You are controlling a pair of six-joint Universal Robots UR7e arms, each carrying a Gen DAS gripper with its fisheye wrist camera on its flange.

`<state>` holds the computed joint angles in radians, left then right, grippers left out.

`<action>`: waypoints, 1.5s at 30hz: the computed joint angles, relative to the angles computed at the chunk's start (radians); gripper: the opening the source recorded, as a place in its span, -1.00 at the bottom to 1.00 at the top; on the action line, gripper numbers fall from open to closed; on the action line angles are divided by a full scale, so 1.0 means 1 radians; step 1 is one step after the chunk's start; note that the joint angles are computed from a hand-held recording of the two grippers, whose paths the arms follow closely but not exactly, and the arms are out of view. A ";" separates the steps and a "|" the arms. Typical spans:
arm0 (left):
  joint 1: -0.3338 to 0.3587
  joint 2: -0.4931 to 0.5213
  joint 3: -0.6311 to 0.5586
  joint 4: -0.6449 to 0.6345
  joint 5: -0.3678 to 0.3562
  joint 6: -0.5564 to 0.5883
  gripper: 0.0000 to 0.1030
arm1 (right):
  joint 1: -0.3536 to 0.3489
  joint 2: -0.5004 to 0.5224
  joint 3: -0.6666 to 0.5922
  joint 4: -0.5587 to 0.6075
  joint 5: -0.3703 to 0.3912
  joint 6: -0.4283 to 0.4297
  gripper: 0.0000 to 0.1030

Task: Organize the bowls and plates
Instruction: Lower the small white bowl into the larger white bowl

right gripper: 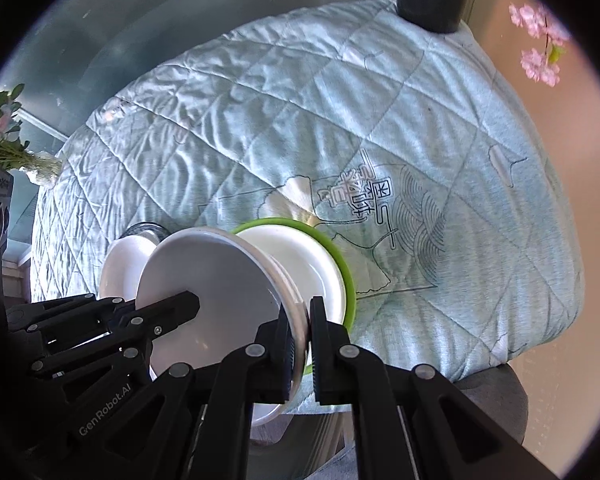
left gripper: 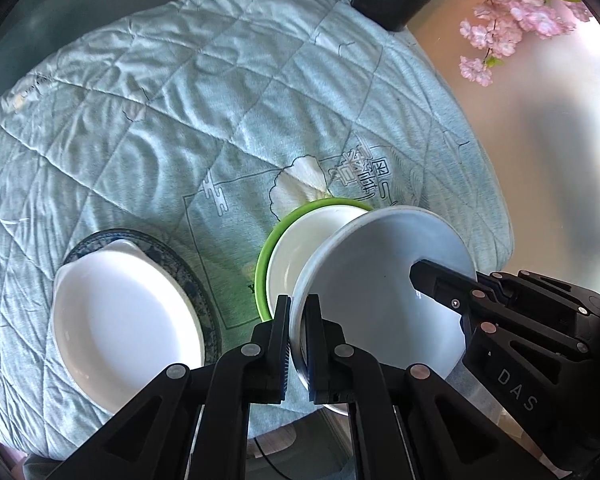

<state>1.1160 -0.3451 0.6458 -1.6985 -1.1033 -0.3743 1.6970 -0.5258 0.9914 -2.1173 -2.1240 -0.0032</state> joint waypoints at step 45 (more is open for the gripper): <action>0.052 -0.039 0.055 -0.074 -0.080 -0.005 -0.84 | -0.007 0.073 -0.016 0.006 -0.136 0.132 -0.89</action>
<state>1.1682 -0.3844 0.7007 -1.7725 -1.1832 -0.3797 1.6900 -0.4524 0.9753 -2.1108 -2.2602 0.1288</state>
